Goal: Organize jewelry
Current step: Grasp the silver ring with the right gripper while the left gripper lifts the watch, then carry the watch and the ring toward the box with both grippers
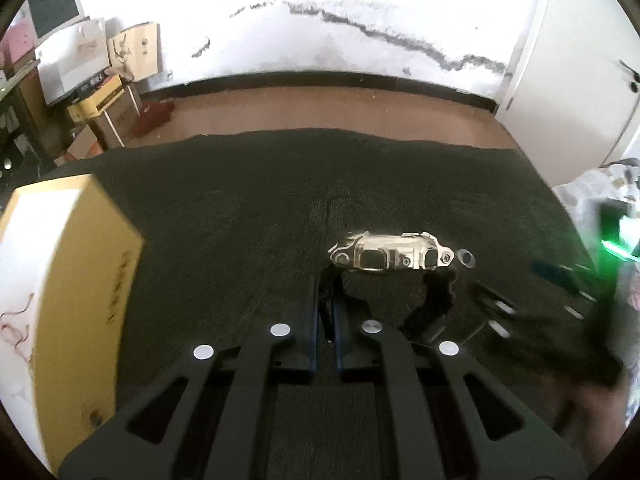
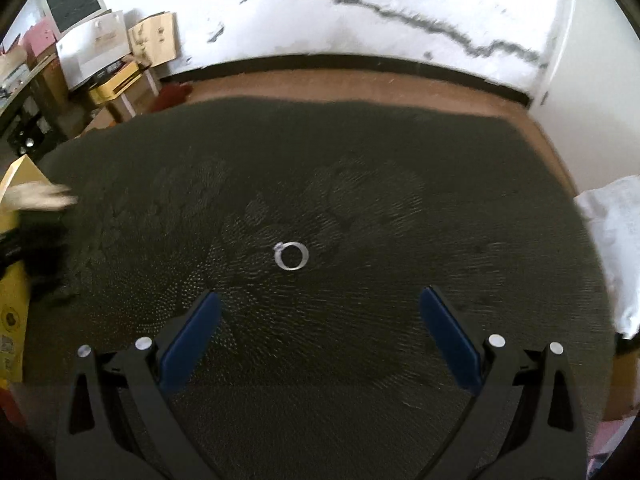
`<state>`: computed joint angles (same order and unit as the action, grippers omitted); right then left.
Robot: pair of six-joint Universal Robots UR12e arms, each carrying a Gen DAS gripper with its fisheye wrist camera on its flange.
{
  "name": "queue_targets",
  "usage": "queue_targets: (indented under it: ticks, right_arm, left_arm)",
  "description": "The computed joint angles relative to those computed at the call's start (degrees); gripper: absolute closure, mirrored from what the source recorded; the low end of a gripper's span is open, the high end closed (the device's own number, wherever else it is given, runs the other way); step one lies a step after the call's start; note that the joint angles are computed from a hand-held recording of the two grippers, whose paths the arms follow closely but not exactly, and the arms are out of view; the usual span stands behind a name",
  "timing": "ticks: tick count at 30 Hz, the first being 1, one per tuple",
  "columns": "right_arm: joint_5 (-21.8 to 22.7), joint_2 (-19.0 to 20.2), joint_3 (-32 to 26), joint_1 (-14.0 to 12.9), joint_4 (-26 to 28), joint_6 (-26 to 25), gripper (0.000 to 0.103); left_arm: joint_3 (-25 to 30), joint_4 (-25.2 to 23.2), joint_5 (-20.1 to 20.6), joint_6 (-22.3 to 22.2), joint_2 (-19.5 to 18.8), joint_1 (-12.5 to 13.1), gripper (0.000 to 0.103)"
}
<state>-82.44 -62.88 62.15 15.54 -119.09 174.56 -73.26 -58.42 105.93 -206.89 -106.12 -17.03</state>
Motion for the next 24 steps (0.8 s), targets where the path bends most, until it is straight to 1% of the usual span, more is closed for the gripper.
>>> queue_targets:
  ticks: [1,2,3,4,5,8,10,11,12,13,15,16,18,20,22,24]
  right_arm:
    - [0.2,0.5,-0.4,0.1,0.3,-0.9,0.007]
    - [-0.2,1.3,-1.0,0.3,0.2,-3.2,0.010]
    - [-0.2,1.7,-1.4,0.4,0.4,-4.3,0.013]
    - [-0.2,2.3,-1.7,0.3,0.2,-5.8,0.013]
    - [0.6,2.3,-1.4,0.2,-1.1,-7.2,0.013]
    - [2.6,2.6,-1.8,-0.3,-1.4,-10.2,0.013]
    - [4.1,2.7,-1.8,-0.6,-1.8,-12.2,0.016]
    - [4.6,2.8,-1.9,-0.7,-1.9,-12.7,0.018]
    - [5.1,2.8,-2.0,-0.8,-1.9,-13.3,0.027]
    - [5.7,2.8,-2.0,-0.9,-2.1,-13.7,0.034]
    - [6.6,2.9,-2.0,-0.9,-2.3,-14.3,0.052]
    - [6.8,2.9,-1.9,-0.9,-2.6,-14.4,0.056]
    - [7.4,2.9,-2.1,-0.9,-2.2,-15.4,0.068]
    - [7.8,2.8,-2.0,-0.6,-2.1,-16.0,0.084]
    - [6.4,2.7,-1.9,-0.1,-2.5,-16.3,0.084]
    - [6.9,2.7,-2.0,-0.1,-1.9,-15.5,0.084]
  left_arm:
    - [-1.3,0.5,0.1,0.1,1.2,-0.2,0.097]
    - [-2.1,0.8,0.0,0.0,1.8,-0.2,0.097]
    - [-3.0,0.9,-0.9,-0.2,2.6,-0.1,0.097]
    - [-3.5,1.0,-2.2,-0.2,3.0,0.3,0.097]
    - [-4.0,1.3,-3.6,-0.4,3.3,0.7,0.097]
    - [-4.6,1.4,-4.6,-0.4,3.7,1.5,0.097]
    - [-5.1,1.7,-5.6,-0.5,4.0,2.1,0.097]
    - [-5.4,1.9,-6.2,-0.6,4.2,2.3,0.097]
    - [-5.5,2.2,-6.8,-0.7,4.4,2.7,0.097]
    - [-5.6,2.3,-7.0,-0.7,4.5,2.8,0.097]
    - [-5.6,2.7,-7.2,-0.8,4.5,3.0,0.097]
    - [-5.5,2.8,-7.2,-1.0,4.4,2.9,0.097]
    - [-5.6,2.9,-7.2,-1.0,4.5,2.8,0.097]
    - [-5.7,2.8,-7.2,-0.9,4.4,2.8,0.097]
    - [-5.7,2.4,-7.2,-1.1,4.5,2.9,0.097]
    - [-5.7,2.1,-7.2,-1.6,4.6,3.1,0.097]
